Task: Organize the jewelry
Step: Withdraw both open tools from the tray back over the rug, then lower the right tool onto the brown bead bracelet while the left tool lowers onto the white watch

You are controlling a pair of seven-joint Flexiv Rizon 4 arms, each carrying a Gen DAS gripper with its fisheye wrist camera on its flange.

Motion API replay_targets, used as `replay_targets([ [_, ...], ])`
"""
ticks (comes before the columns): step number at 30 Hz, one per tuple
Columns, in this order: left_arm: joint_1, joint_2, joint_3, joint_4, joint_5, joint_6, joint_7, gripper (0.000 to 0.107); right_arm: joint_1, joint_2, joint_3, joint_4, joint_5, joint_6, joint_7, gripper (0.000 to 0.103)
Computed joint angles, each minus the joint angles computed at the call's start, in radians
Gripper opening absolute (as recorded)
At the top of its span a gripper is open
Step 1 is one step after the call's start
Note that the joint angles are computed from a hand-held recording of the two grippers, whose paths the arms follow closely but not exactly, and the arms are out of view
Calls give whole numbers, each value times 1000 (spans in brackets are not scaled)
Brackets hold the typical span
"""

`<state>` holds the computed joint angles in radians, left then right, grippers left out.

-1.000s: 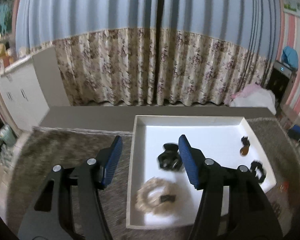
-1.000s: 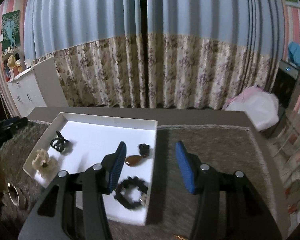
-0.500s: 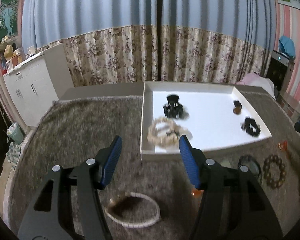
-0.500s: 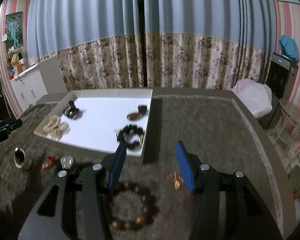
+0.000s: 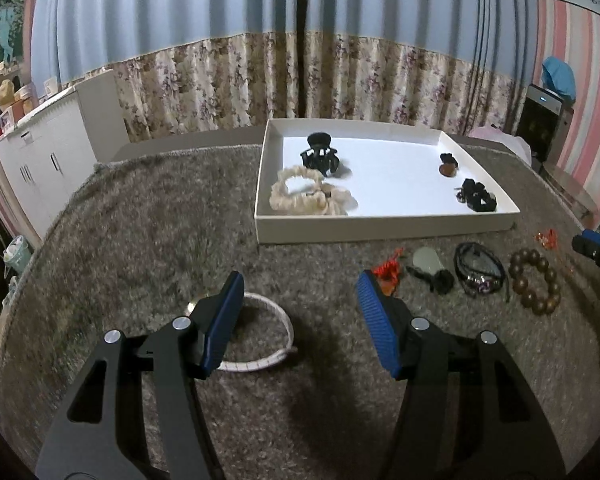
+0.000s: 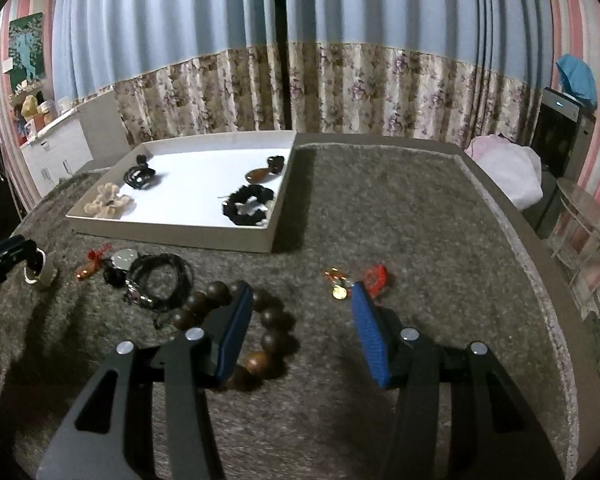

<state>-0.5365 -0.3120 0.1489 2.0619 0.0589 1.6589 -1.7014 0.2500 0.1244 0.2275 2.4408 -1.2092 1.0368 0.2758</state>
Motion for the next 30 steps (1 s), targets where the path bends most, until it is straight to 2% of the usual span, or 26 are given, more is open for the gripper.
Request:
replay_targets([
  [3,21,-1,-24,10,-10,3,6,59,-4,7,-1,10,18,-8,-14,52],
  [9,1,-9,16,1,-5,-4,-11,59,-14,4,-5,16,37,15,-35,51],
  [14,-14,-9,61,0,14,-15,-33,59,-5,-51,-14,-8,13,48,-28,50],
  [19,50,8,12,26,15,-14,-13,59,13,-98,-25,-27,14,61,-31,41],
  [23,109,18,-59,55,-1,-2,37,59,23,-117,-33,-35,20,65,-32,36],
  [29,161,15,-153,78,-45,16,109,59,31,-131,-41,-39,26,78,-41,30],
  [30,154,10,-149,75,-48,14,117,59,32,-133,-42,-39,29,79,-45,29],
])
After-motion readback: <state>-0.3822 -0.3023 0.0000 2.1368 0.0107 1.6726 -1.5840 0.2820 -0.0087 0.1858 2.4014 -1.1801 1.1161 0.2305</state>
